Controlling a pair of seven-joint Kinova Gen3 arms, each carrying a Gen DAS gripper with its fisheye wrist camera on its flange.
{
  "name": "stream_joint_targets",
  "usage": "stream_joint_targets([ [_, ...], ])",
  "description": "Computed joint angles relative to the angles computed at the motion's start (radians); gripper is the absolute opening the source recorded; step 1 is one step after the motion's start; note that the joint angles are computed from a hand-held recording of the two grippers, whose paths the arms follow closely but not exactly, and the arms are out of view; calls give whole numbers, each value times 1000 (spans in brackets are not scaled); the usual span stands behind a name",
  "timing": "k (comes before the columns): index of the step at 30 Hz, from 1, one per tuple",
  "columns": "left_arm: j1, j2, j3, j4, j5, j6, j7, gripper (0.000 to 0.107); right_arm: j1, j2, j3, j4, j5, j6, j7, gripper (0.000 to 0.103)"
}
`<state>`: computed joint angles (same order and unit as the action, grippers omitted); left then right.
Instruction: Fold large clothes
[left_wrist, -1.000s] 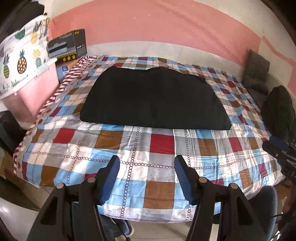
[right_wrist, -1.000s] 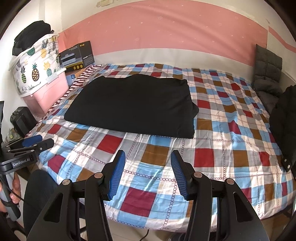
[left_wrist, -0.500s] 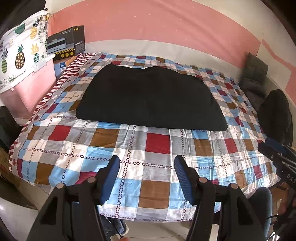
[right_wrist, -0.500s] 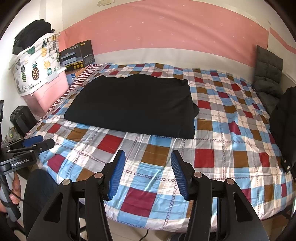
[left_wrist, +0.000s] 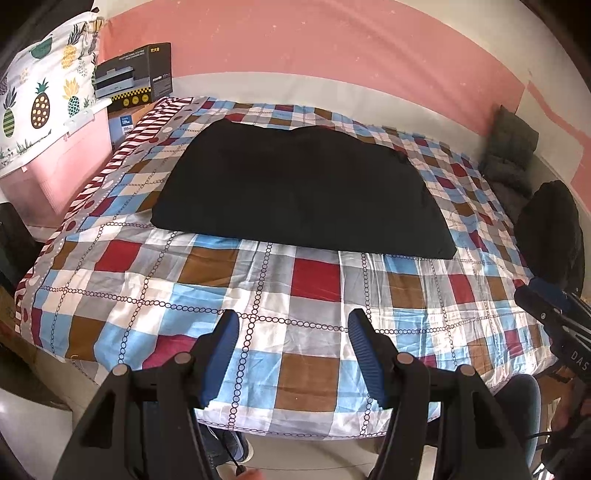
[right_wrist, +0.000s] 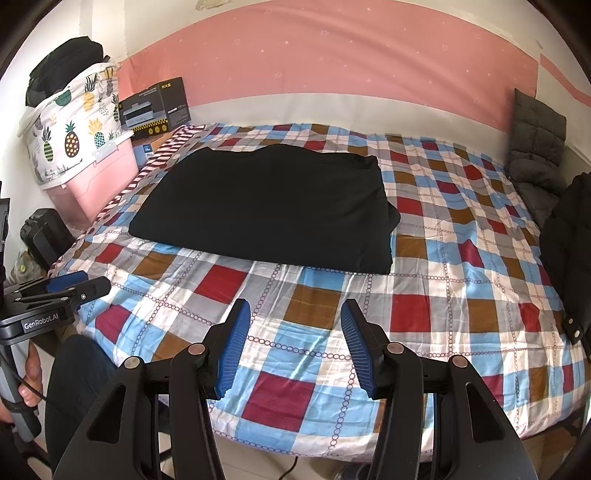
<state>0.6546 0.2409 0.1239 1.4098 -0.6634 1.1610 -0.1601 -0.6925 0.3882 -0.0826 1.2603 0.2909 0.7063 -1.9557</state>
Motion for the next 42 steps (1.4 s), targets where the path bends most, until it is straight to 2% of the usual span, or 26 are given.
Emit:
stream_joint_targets([
  [22, 9, 19, -5, -31, 8, 36, -53, 63, 2, 1, -1, 1, -5, -1, 6, 52],
  [32, -4, 19, -7, -35, 40, 22, -74, 63, -2, 0, 0, 8, -3, -4, 3, 52],
  [42, 3, 25, -11, -41, 33, 24, -73, 63, 0, 2, -1, 2, -5, 1, 5, 52],
])
